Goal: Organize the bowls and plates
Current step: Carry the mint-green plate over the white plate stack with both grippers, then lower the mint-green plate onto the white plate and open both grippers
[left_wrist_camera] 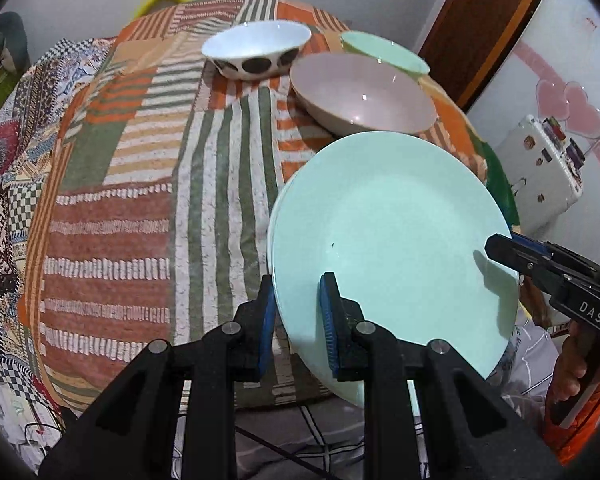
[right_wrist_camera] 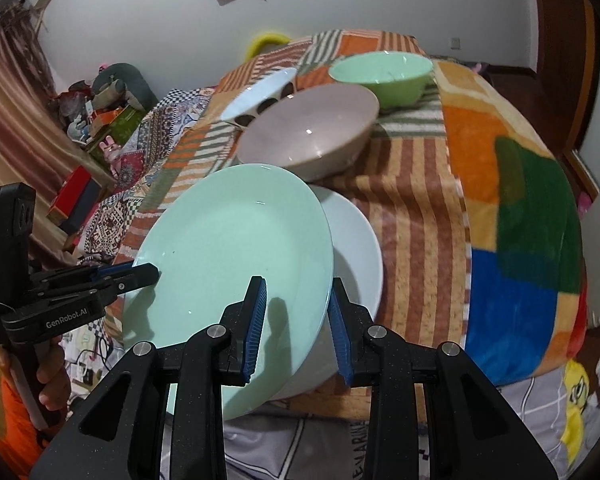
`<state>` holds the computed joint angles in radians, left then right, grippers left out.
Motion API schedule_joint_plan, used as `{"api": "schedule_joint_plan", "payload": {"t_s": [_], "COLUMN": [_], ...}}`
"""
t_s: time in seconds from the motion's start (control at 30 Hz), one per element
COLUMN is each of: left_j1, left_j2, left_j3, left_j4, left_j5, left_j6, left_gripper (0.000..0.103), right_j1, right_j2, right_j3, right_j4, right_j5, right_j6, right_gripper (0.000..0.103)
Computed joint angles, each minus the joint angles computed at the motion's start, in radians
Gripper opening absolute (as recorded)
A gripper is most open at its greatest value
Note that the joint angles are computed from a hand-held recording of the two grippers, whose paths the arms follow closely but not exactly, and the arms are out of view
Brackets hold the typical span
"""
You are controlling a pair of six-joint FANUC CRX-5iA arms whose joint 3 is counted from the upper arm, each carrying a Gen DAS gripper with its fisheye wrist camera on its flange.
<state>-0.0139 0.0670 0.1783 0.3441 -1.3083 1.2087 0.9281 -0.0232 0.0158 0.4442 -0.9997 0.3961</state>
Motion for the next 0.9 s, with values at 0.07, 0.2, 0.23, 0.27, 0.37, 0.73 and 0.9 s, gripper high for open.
{"api": "schedule_joint_plan", "payload": {"t_s": [0.07,0.2,0.23,0.27,0.37,0.73,0.9], "left_j1": [-0.01,-0.026,-0.029,-0.031,-0.042,-0.046,-0.044], "left_j2": [0.013,0.037,0.043,0.048,0.068,0.106,0.115], "left_j3": [0.009,0.028,0.031,0.034,0.052,0.088,0.096], "left_j4": [-0.011,-0.024,-0.023,-0.023,-0.035,-0.031,-0.024], "left_j5": [-0.008,-0.023,-0.027,-0.03,-0.041,-0.046,-0.053], "left_j6": [0.006,0.017,0.017,0.017,0.029,0.057,0.053], "left_gripper": [0.021,0.021,0.021,0.021,0.022,0.021,0.021], "right_j1": [-0.005,-0.009,-0.011,-0.013,-0.022,-0.037,-0.043], "right_j2": [-0.004,-0.004,-0.006,-0.005,-0.007,0.014,0.026], "right_j3": [-0.007,-0.01,-0.011,-0.012,-0.018,0.008,0.019], "right_j4": [-0.014,-0.024,-0.027,-0.028,-0.036,-0.04,-0.036], "right_j5": [0.004,-0.005,-0.004,-0.004,-0.001,-0.013,-0.021], "right_j6": [-0.008,-0.015,-0.017,-0.02,-0.025,-0.004,0.005], "right_gripper": [0.029,0.029,0.029,0.029,0.029,0.031,0.031]}}
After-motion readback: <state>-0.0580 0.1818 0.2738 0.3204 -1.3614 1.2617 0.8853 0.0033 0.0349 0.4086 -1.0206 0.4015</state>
